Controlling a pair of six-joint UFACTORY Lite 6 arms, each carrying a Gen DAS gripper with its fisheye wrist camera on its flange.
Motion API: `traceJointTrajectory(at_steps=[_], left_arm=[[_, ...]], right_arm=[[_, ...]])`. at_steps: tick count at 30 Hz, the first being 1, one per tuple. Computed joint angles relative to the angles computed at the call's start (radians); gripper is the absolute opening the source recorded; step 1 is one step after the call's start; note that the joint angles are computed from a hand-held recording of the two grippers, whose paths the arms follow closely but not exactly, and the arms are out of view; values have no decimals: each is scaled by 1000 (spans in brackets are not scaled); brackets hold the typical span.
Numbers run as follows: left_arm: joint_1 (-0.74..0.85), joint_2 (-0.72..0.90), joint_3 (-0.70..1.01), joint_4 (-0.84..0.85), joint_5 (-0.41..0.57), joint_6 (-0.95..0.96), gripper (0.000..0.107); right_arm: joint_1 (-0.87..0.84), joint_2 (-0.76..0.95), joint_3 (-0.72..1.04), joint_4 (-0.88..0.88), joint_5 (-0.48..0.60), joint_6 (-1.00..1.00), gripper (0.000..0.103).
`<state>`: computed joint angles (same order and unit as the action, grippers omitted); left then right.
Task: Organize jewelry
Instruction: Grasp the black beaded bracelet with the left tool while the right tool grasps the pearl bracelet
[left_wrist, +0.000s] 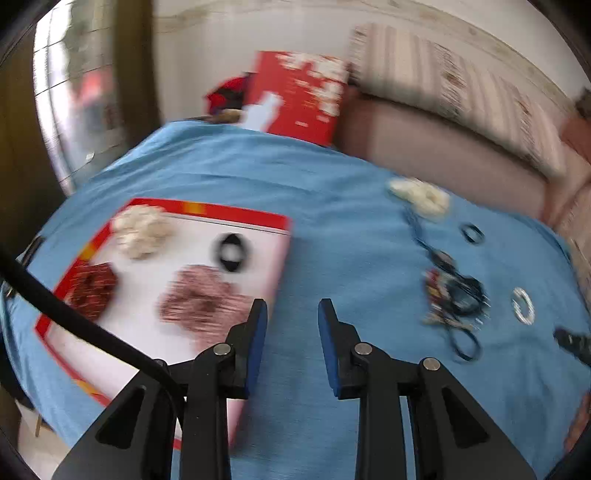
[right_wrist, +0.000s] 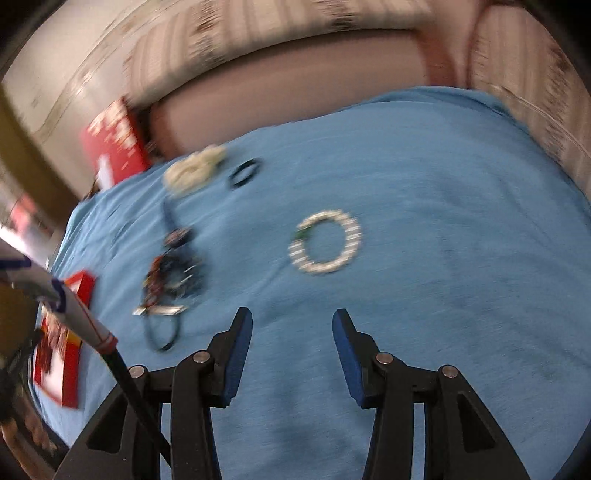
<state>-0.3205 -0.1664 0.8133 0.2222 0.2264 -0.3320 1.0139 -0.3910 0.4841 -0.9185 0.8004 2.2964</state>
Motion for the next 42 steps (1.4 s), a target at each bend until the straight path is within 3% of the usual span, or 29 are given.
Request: traceJointTrajectory(at_steps=[3, 8, 13, 20, 27, 32, 35, 38, 39, 40, 42], left_arm=[[-109, 52, 46, -82, 25, 63, 27], [-301, 186, 145, 68, 31, -85, 28], [-363, 418, 364, 16, 41, 40, 28], [-343, 767, 753, -282, 149, 408, 28], [-335, 958, 974, -461, 232, 649, 28], [-338, 1000, 1013, -564, 257, 742, 28], [-343, 990, 993, -598, 256, 772, 16], [-361, 982, 977, -553, 252, 727, 8], [-364, 978, 972, -535, 248, 705, 7], [-366, 968, 964, -509, 244, 663, 5], [-357, 936, 937, -551, 245, 666, 5]], right_arm=[[-71, -125, -98, 7, -2, -11, 49], [-248, -250, -216, -10, -120, -59, 49], [-416, -165, -233, -124, -330, -68, 49], [-597, 41, -172, -438, -521, 78, 49], [-642, 147, -119, -650, -535, 202, 49], [-602, 234, -63, -644, -472, 189, 49], [-551, 289, -19, -579, -414, 129, 48], [-500, 351, 30, -516, -365, 60, 36], [-484, 371, 48, -485, -345, 26, 27], [-473, 388, 65, -449, -327, -12, 13], [-478, 363, 52, -457, -341, 0, 11]])
